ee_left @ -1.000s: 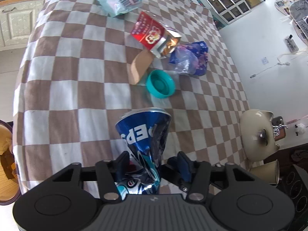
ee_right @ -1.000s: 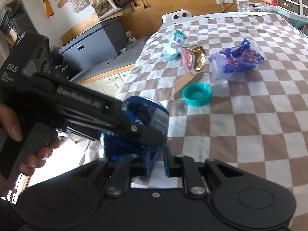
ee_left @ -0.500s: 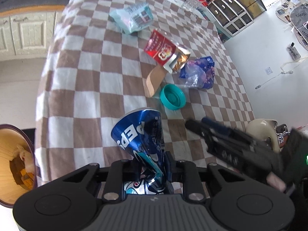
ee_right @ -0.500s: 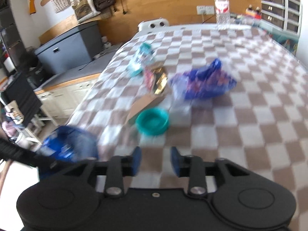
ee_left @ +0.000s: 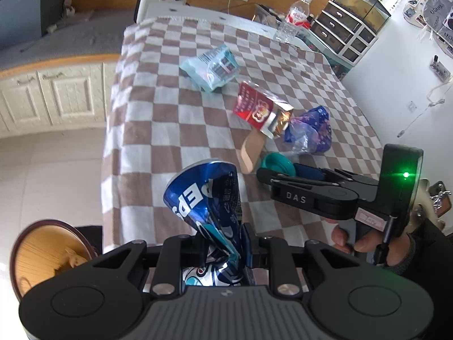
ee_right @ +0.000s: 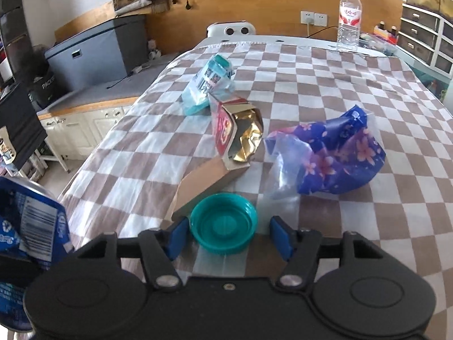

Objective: Collect trash
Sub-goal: 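Grasp the teal bottle cap with the right tool while the left tool holds the can, then carry the blue can and teal cap over the wastebasket with both tools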

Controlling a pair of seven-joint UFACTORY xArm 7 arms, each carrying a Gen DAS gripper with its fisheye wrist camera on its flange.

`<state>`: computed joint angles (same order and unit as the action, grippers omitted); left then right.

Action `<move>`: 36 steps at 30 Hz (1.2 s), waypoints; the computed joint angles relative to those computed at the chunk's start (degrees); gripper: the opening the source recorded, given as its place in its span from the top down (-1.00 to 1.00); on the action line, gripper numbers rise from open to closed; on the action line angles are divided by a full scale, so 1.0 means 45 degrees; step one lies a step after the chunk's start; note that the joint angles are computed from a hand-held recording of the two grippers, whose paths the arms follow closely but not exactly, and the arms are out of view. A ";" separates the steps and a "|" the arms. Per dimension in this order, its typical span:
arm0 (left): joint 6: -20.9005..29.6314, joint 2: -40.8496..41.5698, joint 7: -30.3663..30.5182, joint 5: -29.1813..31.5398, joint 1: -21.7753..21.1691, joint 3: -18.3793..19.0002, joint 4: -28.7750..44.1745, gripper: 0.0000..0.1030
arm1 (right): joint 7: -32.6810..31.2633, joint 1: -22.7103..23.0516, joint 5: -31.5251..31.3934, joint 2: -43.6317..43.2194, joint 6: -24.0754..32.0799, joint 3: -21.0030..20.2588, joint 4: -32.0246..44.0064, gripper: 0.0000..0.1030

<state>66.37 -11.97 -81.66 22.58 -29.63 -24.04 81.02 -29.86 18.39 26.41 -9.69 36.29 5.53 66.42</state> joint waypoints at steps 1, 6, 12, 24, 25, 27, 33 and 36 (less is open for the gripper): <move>0.0133 0.0016 -0.0015 0.0126 0.0003 -0.0055 0.0049 0.52 | -0.0003 0.0013 0.0117 -0.0018 -0.0045 -0.0015 -0.0030 -0.18; 0.0640 0.0191 -0.0300 0.0689 -0.0085 -0.0240 0.0276 0.52 | 0.0096 0.0026 0.0269 -0.0344 -0.0028 -0.0097 -0.0262 0.03; 0.1683 0.0665 -0.0568 0.1378 -0.0464 -0.0418 0.0877 0.52 | -0.0018 0.0041 0.0255 -0.1412 0.0717 -0.0352 -0.0715 0.04; 0.3482 0.1266 -0.1176 0.2747 -0.1683 -0.0667 0.2011 0.52 | 0.0691 -0.0074 -0.0395 -0.4112 0.2666 -0.0887 -0.1585 0.04; 0.3633 0.1310 -0.1228 0.2827 -0.1796 -0.0686 0.2103 0.52 | 0.0734 -0.0077 -0.0452 -0.4326 0.2806 -0.0921 -0.1623 0.04; 0.3947 0.1389 -0.1388 0.2997 -0.2026 -0.0740 0.2270 0.52 | 0.0848 -0.0100 -0.0586 -0.4729 0.3076 -0.0973 -0.1662 0.04; 0.4980 0.1582 -0.1963 0.3616 -0.2746 -0.0955 0.2806 0.52 | 0.1035 -0.0065 -0.0802 -0.5801 0.3733 -0.1161 -0.1714 0.03; 0.5546 0.1606 -0.2324 0.3866 -0.3068 -0.1069 0.2993 0.52 | 0.1043 0.0020 -0.0782 -0.6204 0.3878 -0.1227 -0.1784 0.04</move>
<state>91.33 -4.74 -92.12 39.98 -43.44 -28.85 94.49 -25.17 18.48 22.89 -37.61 53.74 0.01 58.39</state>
